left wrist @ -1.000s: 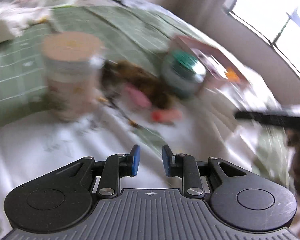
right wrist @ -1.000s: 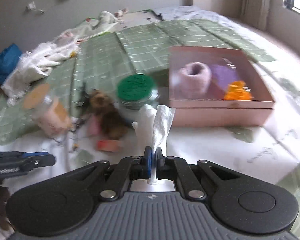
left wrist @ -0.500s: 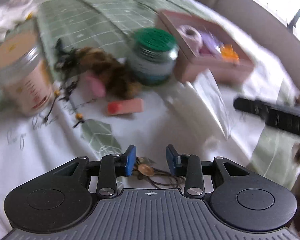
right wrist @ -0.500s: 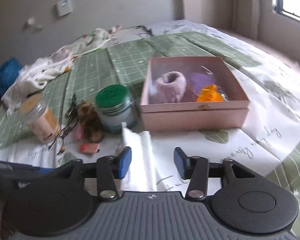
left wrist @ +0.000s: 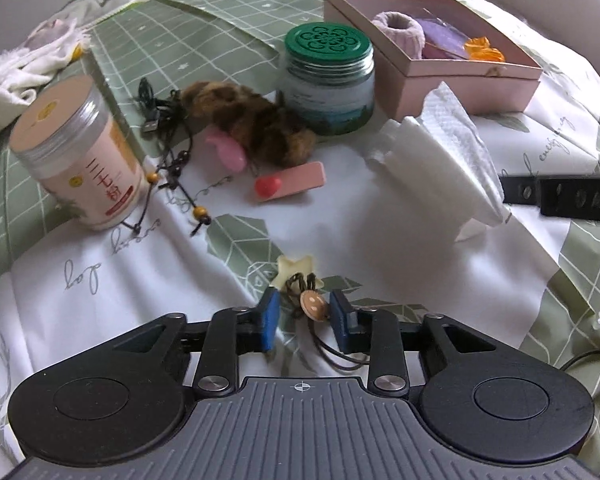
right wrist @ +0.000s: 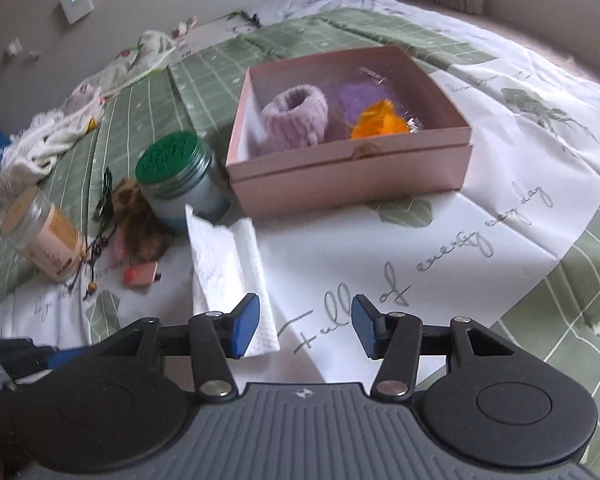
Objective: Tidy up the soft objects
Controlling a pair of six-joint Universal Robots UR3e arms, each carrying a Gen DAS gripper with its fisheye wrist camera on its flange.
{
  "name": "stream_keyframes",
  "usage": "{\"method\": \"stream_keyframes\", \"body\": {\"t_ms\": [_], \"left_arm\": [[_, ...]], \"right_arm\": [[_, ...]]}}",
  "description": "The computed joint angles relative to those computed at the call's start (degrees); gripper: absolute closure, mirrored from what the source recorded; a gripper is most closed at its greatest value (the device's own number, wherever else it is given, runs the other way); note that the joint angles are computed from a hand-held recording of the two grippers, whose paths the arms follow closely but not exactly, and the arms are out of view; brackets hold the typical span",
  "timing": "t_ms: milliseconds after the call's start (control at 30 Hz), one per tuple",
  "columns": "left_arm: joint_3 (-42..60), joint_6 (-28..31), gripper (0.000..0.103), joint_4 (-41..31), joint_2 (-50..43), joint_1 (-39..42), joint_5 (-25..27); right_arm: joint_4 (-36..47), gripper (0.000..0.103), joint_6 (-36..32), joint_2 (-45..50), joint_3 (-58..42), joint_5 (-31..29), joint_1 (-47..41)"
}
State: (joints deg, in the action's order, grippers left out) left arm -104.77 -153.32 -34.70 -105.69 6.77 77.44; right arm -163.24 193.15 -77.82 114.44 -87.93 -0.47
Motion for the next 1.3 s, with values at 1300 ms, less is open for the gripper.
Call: {"method": "stream_keyframes", "body": {"t_ms": [1300], "left_arm": [[-16.87, 8.92, 0.076, 24.3, -1.61, 9.19, -16.38]], "right_arm": [[-12.32, 0.033, -7.27, 2.46, 2.82, 0.82, 4.48]]}}
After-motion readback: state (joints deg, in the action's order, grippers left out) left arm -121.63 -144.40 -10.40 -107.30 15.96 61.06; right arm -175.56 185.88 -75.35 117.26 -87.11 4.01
